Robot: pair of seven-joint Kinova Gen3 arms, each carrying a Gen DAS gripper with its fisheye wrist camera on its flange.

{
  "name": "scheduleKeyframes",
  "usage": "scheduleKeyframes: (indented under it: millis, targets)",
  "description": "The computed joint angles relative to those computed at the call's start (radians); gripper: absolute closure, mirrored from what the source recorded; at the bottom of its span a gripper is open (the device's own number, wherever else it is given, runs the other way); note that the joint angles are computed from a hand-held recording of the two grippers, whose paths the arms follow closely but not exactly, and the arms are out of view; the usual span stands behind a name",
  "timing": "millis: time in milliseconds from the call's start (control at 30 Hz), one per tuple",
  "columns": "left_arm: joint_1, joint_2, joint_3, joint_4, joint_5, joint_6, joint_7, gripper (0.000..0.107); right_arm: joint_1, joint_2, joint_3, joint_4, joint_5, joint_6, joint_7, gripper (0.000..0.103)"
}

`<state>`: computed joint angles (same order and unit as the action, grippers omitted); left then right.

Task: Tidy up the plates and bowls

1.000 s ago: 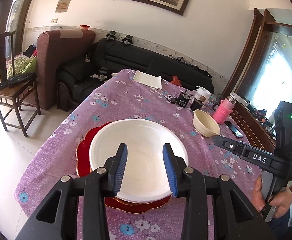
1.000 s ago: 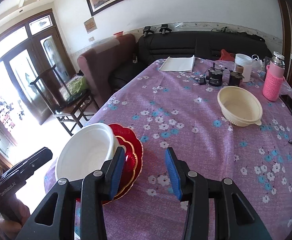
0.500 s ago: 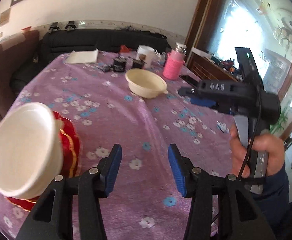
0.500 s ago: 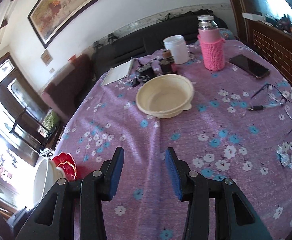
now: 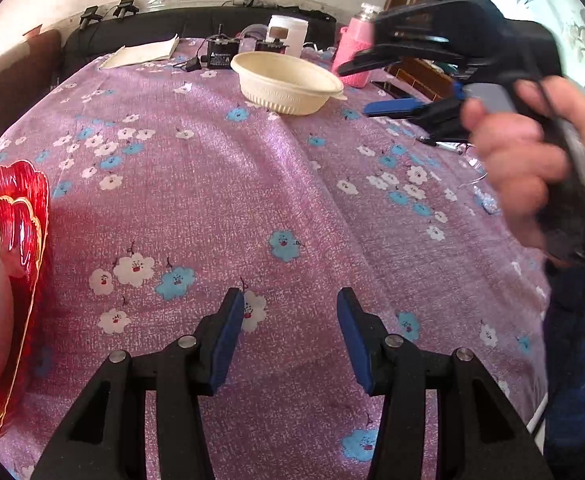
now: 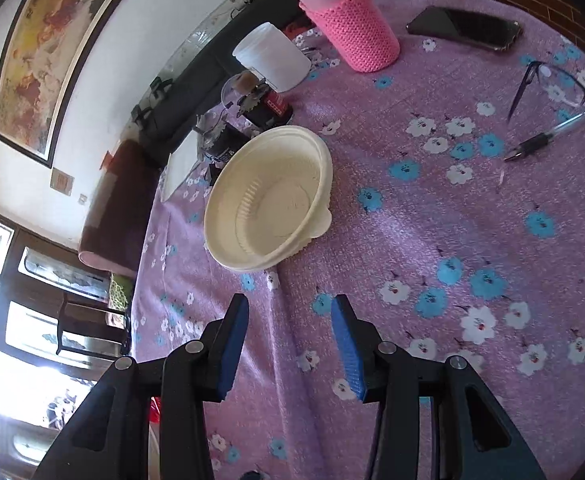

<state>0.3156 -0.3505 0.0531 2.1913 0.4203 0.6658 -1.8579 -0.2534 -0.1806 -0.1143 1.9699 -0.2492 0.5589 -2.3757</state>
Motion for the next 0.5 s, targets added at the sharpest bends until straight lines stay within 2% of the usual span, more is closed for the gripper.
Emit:
scheduleKeyframes:
  millis: [100, 167, 233, 300, 367, 400, 500]
  targets:
    - [0.013, 0.018, -0.019, -0.004, 0.024, 0.002, -0.028, 0.060, 0.008, 0.061, -0.007, -0.027, 0.001, -0.036, -0.048, 0.056]
    - [0.017, 0.021, -0.029, -0.003, 0.042, 0.004, -0.049, 0.060, -0.004, 0.097, -0.002, -0.051, 0.050, -0.053, -0.111, 0.056]
    - [0.021, 0.020, -0.041, 0.001, 0.063, 0.006, -0.073, 0.060, 0.023, 0.138, -0.027, -0.089, 0.085, -0.029, -0.147, 0.056]
    - [0.021, 0.021, -0.050, 0.004, 0.081, 0.009, -0.095, 0.060, 0.010, 0.176, -0.005, -0.119, 0.080, -0.003, -0.145, 0.056]
    - [0.017, 0.021, -0.052, 0.005, 0.093, 0.013, -0.110, 0.060, 0.008, 0.198, 0.004, -0.134, 0.072, 0.017, -0.120, 0.067]
    - [0.014, 0.021, -0.052, 0.005, 0.098, 0.015, -0.116, 0.060, 0.008, 0.205, 0.008, -0.144, 0.073, 0.038, -0.105, 0.077]
    - [0.004, 0.021, -0.044, 0.004, 0.104, 0.017, -0.121, 0.060, 0.008, 0.184, 0.014, -0.133, 0.090, 0.062, -0.094, 0.085]
